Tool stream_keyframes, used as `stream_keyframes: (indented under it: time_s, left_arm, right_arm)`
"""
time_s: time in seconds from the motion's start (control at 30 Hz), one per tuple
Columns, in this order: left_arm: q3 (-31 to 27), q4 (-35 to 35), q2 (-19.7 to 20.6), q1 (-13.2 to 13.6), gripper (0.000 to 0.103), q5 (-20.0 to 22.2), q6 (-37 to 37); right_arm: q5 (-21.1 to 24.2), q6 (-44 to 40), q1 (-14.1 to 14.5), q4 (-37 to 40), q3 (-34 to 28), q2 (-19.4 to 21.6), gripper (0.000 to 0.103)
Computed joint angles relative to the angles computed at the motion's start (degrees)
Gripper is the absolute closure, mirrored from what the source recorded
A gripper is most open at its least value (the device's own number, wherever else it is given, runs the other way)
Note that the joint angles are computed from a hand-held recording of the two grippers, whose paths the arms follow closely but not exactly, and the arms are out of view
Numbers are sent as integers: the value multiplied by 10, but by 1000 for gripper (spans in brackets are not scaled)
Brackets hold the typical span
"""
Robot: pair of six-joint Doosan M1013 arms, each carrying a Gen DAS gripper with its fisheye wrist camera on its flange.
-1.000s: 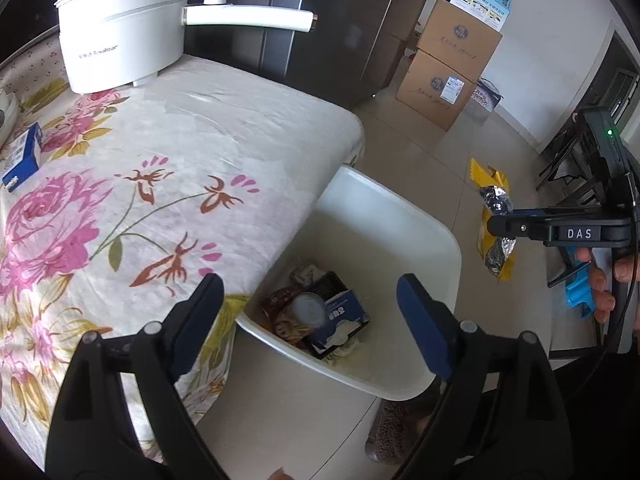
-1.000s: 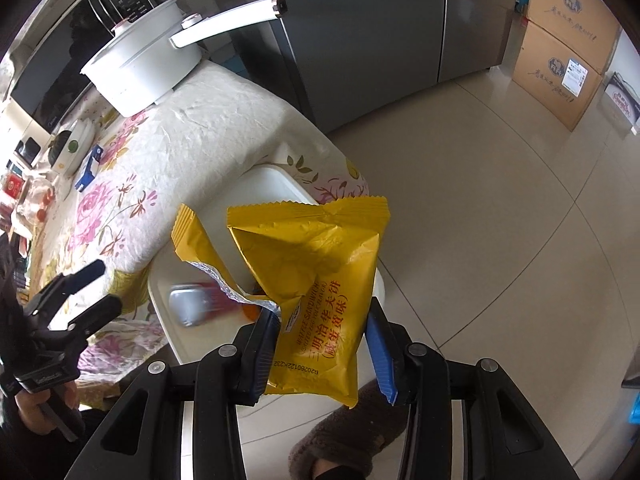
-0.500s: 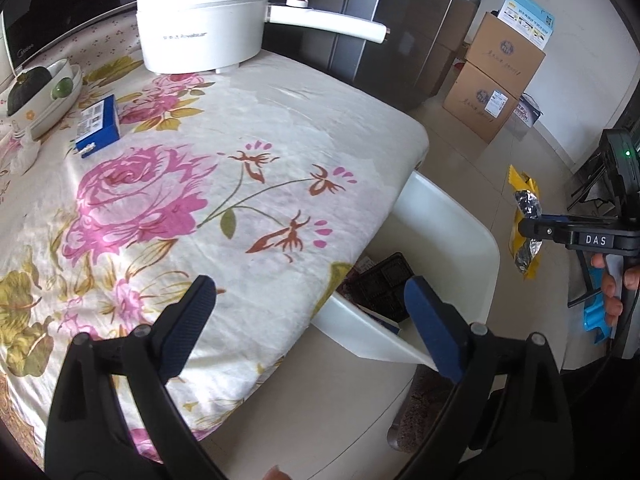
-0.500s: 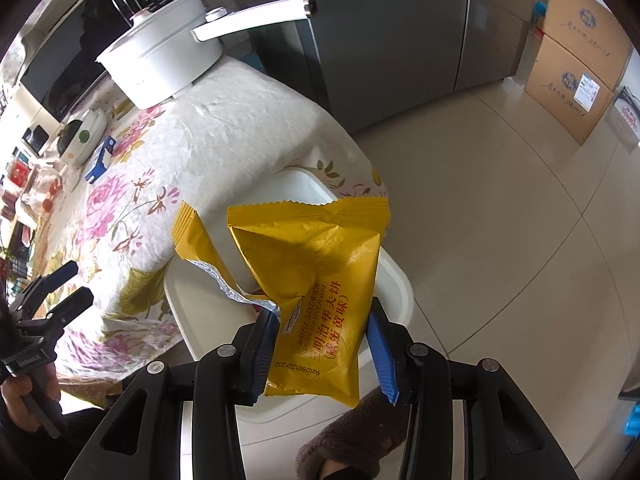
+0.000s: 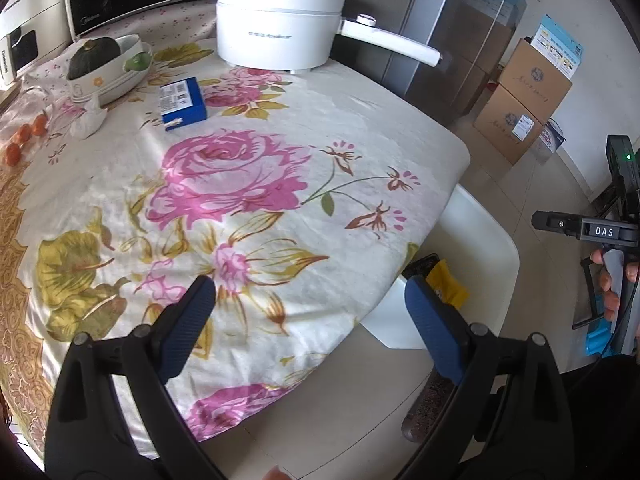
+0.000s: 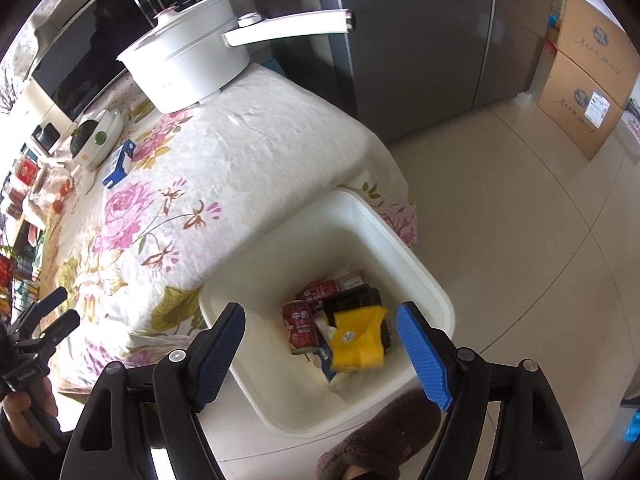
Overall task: Collect trash
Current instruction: 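Reach the left tool to the white tissue while the right tool reaches the blue box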
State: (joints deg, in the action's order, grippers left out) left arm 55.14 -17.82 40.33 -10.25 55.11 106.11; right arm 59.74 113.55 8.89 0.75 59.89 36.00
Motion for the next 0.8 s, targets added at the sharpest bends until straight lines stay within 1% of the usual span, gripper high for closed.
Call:
stream_keyframes:
  time_s: [0.2,0.37,0.5,0.57,0.67,0.73,0.8]
  left_arm:
    - [7,17,-7,18,8,-6,-42]
    - [8,32,-8,33,8,-4,-92]
    - [2,47,-5,48,8,3,-129]
    - [0,52,-5,55,8,-1,-143]
    - [-4,72,-4,65,8,-13,-167]
    - [-9,97,0,69,8,-21,-188]
    - [-20,115,7,74,8,-18,-201]
  right_arm:
    - [18,-7,13,-4,-31,17,22]
    - [30,-11,24,-9,-64,34,22]
    - [53,-18,36,-17,-111,61,21]
    - [69,-22,42,-18,-146,80,21]
    - [98,-31,48,-4,-216,118,21]
    - [122,-33,52,7,-277,151,20]
    - [158,-37,59,15,-362,196,20]
